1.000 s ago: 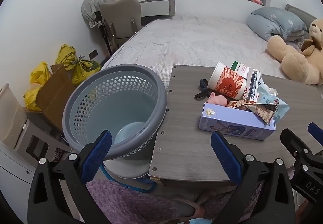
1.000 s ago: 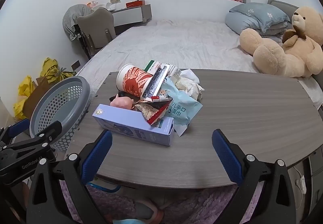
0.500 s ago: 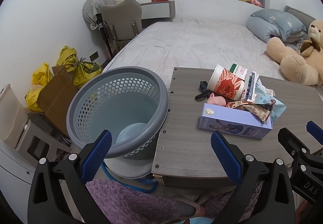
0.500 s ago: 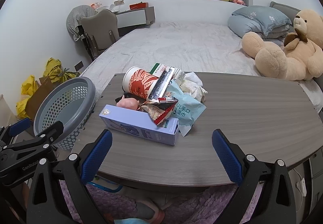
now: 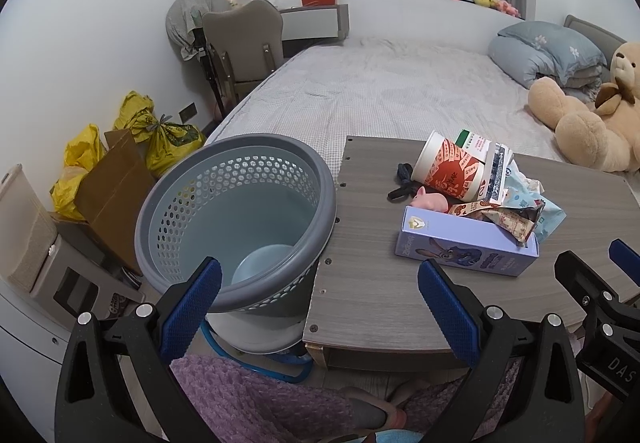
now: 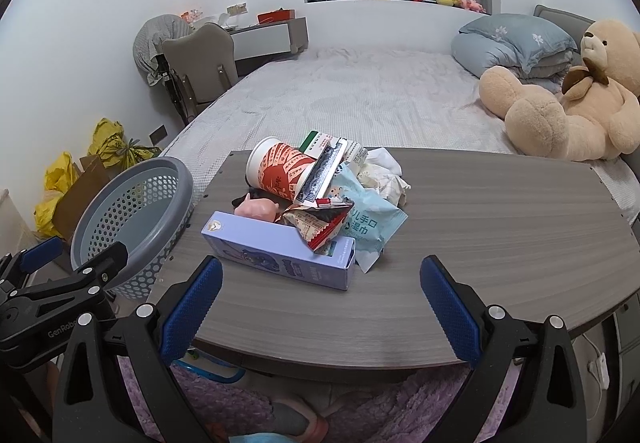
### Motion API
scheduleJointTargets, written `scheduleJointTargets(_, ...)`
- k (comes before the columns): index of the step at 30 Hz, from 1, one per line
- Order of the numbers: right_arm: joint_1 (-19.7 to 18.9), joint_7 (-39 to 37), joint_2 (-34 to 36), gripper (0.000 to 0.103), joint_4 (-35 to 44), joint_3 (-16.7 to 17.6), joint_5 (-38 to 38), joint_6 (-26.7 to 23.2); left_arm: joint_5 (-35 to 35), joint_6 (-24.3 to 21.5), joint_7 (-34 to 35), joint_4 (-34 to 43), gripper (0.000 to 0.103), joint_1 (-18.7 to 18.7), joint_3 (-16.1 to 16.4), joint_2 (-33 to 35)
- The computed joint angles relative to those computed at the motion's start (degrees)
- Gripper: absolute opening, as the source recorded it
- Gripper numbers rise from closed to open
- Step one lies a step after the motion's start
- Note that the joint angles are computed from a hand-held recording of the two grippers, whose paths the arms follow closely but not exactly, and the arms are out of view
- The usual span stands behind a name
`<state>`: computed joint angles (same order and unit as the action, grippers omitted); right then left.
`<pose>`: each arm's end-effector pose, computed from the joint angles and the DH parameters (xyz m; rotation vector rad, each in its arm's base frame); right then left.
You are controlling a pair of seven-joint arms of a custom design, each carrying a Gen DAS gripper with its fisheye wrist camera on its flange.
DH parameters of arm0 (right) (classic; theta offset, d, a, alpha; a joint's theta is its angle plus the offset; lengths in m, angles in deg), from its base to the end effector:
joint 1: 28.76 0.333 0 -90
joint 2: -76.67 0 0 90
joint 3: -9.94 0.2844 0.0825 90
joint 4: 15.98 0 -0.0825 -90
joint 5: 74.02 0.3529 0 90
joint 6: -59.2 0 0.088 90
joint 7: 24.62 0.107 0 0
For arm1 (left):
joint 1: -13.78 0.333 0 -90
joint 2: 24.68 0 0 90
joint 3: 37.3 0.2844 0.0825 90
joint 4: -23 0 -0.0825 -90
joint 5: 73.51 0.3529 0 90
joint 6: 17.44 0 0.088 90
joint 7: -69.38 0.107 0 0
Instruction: Collect trash
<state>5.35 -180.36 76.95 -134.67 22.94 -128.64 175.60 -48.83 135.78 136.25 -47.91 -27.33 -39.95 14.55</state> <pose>0.3928 0.3548 0.4283 -1.0642 2.2912 -0.9431 0.5331 -0.5131 0.4371 -1.1358 2.2840 -0.8951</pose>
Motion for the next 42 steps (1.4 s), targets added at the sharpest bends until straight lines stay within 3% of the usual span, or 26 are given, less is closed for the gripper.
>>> scheduleJointTargets(42,0.17,0.04,0.15,0.095,0.27,0.02,-0.14,-0.18,0.22,-0.09,-0.89,-0.24,0.097,-0.01,0.16,-0.32)
